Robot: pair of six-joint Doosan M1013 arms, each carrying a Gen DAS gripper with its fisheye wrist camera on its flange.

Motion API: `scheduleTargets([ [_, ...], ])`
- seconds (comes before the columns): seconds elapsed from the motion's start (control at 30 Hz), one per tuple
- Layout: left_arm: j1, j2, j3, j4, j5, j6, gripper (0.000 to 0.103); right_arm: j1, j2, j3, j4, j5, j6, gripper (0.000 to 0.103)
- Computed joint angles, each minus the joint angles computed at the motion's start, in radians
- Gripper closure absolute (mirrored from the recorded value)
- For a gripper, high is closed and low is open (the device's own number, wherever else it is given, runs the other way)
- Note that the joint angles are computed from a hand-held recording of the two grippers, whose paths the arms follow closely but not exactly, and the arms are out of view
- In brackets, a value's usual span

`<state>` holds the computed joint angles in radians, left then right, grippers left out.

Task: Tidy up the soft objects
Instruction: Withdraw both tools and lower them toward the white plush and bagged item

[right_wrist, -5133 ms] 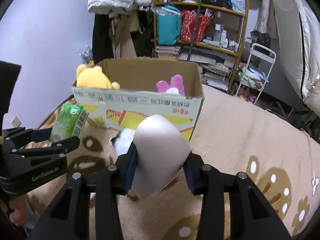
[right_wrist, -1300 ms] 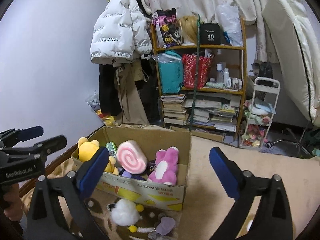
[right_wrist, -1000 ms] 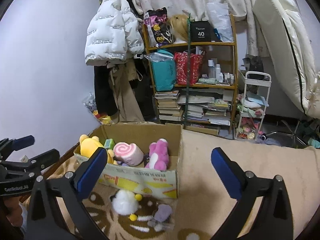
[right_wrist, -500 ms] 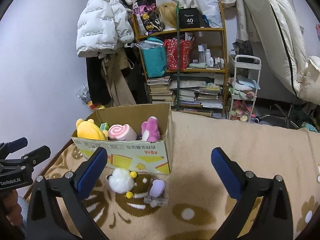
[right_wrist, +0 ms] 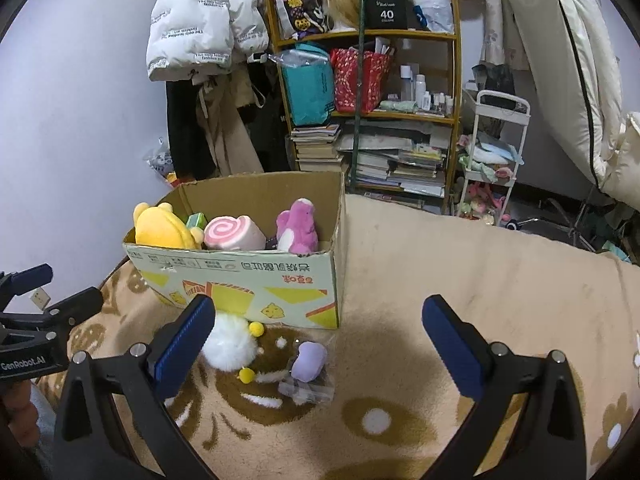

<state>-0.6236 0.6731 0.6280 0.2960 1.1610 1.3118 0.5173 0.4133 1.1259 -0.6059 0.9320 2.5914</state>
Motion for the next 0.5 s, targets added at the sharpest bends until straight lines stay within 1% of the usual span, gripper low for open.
scheduleTargets([
  [0.1,0.001,0.015,-0.018,-0.012,0.01,0.008,0.004,-0.007,0.009,-0.011,0.021,0.005,-0.014,0.0],
  [0.2,0.002,0.028,-0.032,-0.024,0.014,0.012,0.004,-0.019,0.013,-0.015,0.062,-0.012,-0.038,0.0],
  [0.33,0.005,0.047,-0.051,-0.047,0.013,0.017,0.004,-0.029,0.024,-0.025,0.102,-0.013,-0.065,0.0],
  [0.5,0.005,0.074,-0.083,-0.086,0.021,0.05,0.004,-0.042,0.038,-0.041,0.151,0.002,-0.079,0.0],
])
